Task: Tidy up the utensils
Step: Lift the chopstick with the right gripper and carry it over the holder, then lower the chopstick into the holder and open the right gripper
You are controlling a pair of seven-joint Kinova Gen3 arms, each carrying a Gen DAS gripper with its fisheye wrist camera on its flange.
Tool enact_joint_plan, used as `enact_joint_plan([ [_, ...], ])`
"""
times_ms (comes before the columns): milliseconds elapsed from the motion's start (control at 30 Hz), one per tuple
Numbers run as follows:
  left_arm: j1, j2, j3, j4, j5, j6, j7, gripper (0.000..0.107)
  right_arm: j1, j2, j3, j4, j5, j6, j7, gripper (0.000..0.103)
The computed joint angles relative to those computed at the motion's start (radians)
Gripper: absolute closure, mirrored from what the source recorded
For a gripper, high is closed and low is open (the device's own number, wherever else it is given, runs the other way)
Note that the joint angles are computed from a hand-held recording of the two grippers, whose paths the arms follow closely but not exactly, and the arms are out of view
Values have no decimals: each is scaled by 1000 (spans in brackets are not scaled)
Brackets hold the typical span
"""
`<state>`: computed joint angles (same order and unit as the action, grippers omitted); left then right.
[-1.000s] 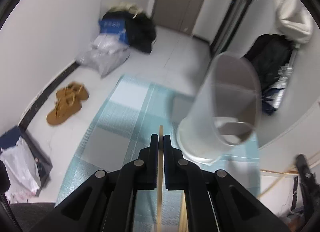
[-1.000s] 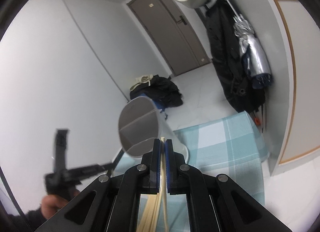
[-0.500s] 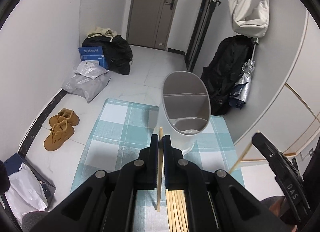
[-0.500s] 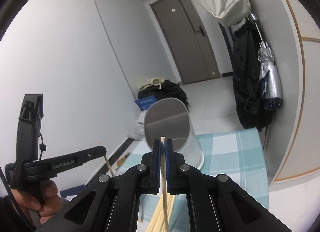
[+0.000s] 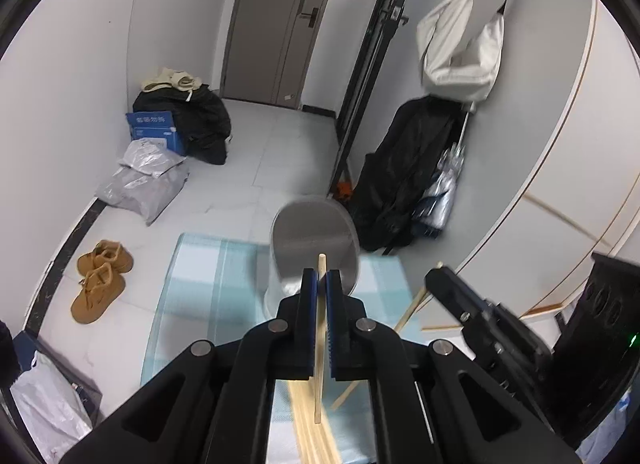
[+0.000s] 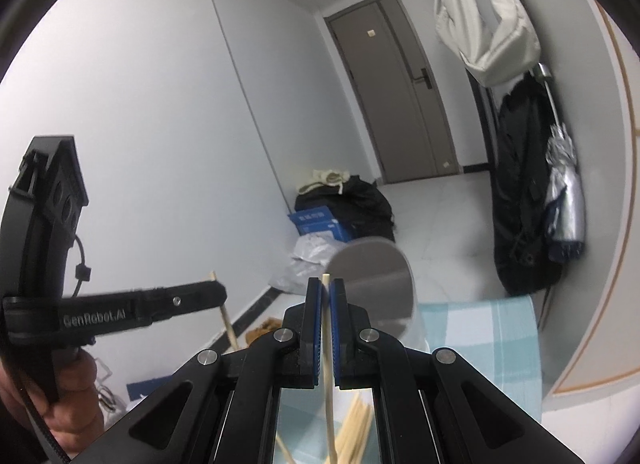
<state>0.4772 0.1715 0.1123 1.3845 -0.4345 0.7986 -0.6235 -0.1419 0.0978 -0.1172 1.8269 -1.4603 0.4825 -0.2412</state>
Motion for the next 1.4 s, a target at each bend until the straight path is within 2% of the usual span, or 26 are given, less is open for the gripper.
enact_joint_plan([
  [167,-18,42,-9,-133,16,30,-69,107,13,25,6,-122,80,50,-99,100],
  [333,-52,104,-26,-277,94,52,-154,107,31,83,-16,-286,177,73,-199,100],
  [567,-88,213,-55,-461,179,105,-266,107,28,214,-64,-515,342,47,-317,100],
  [700,-103,272,-75,-540,217,142,-315,107,19,287,-91,-601,415,11,-361,100],
  [800,-104,287,-95,-533,216,119,-339,107,31,341,-126,-643,444,-8,-373,100],
  [933,-132,297,-93,-500,252,71,-367,107,70,384,-205,-644,456,-52,-339,99],
  [1167,-133,268,-102,-368,260,-75,-373,107,167,444,-356,-630,487,-64,-279,99],
  [1267,-122,262,-111,-332,244,-107,-369,107,188,460,-380,-632,512,-38,-265,99],
  [1400,-140,266,-89,-316,266,-119,-410,107,192,463,-371,-619,539,0,-275,99],
])
